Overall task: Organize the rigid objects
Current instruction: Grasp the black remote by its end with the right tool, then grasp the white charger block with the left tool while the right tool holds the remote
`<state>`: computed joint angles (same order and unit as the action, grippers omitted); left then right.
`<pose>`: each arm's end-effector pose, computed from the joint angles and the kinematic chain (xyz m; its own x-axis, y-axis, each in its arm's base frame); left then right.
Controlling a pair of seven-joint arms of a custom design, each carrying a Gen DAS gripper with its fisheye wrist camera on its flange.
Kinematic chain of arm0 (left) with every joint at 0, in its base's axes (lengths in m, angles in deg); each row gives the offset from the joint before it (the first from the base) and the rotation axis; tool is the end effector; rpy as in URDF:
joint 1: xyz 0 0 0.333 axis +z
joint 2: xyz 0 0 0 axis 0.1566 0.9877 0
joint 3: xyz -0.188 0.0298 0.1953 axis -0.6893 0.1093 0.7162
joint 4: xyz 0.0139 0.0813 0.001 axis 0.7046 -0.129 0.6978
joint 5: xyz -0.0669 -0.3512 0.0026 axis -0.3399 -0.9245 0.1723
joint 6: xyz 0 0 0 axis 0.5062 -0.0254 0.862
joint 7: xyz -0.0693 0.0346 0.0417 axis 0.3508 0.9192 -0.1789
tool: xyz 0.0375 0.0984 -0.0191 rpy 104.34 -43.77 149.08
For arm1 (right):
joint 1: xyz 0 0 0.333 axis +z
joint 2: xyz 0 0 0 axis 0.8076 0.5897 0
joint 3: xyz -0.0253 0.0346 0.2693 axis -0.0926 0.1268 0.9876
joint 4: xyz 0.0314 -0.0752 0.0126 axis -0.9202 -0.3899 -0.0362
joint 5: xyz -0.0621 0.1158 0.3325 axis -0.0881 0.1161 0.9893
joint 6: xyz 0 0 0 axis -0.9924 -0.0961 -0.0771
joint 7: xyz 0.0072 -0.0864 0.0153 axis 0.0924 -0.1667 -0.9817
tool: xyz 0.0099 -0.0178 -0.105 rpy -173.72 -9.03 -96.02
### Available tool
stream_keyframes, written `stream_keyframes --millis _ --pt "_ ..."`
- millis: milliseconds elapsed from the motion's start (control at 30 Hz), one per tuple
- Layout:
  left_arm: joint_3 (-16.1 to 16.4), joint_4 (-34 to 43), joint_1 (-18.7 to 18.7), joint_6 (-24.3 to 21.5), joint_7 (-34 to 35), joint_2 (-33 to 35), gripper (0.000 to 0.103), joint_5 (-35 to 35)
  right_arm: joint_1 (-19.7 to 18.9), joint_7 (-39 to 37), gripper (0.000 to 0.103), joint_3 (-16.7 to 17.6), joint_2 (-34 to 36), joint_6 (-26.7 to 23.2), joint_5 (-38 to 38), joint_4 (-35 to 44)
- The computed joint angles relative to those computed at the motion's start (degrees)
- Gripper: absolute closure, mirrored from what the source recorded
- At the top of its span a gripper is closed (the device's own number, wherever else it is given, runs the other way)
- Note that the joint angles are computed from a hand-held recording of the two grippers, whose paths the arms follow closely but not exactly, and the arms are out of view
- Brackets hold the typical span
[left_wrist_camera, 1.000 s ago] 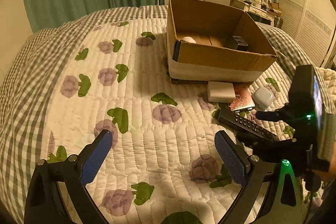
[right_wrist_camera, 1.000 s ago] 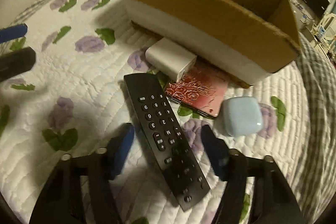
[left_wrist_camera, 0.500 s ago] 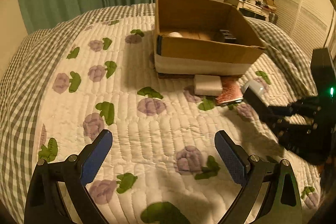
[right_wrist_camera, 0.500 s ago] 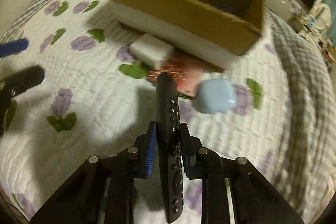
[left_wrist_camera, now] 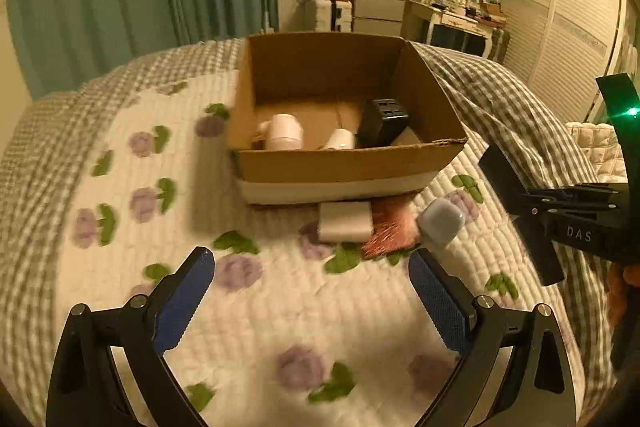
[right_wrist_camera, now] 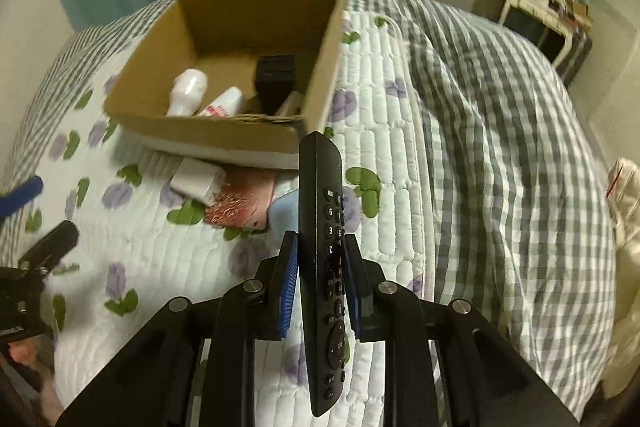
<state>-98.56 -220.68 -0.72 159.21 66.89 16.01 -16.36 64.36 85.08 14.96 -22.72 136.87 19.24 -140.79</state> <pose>0.4028 -0.1456 0.5002 -0.2161 -0.9763 0.0106 -0.7388 0.1564 -0.6556 0.4023 0.0876 0.5201 0.1102 -0.9919 -0.0628 -0.8650 -0.0645 -0.4976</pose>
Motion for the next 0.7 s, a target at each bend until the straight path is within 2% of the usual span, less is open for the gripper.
stream_keyframes --millis 100,200,367,467,533,600,633,700 --pt "-2.36 3.52 1.73 0.35 -3.15 5.82 0.003 1.98 -0.26 -1.12 0.083 -0.94 3.19 0.94 0.45 1.6" --pt "-1.29 6.49 0.02 0.71 -2.18 11.12 0.003 0.56 -0.56 -3.24 0.083 -2.12 6.96 1.5 1.22 3.61" --pt "-2.05 11.98 1.14 -0.96 -5.94 19.16 0.003 2.6 -1.01 -8.32 0.083 -4.16 14.74 -2.54 4.91 9.62" --pt "-1.68 14.13 1.06 -1.27 -7.45 22.32 0.005 2.37 -1.31 -12.07 0.083 -4.65 17.2 -1.6 7.94 11.14" --pt "-1.96 15.43 1.39 -1.23 -9.96 24.2 0.006 5.29 -1.36 -14.72 0.083 -4.84 18.75 -1.18 10.11 12.49" --pt "-1.89 16.48 1.18 -1.61 -10.59 25.66 0.016 6.2 -1.43 -16.98 0.083 -4.82 20.16 -0.63 12.16 13.78" --pt "-1.69 16.29 0.83 -0.54 -9.08 25.83 0.019 4.15 -1.44 -18.17 0.083 -4.78 20.62 0.04 13.23 14.08" --pt "-1.5 16.05 0.42 0.25 -6.9 25.73 0.033 2.11 -1.43 -20.33 0.082 -4.86 21.63 -0.04 15.75 14.9"
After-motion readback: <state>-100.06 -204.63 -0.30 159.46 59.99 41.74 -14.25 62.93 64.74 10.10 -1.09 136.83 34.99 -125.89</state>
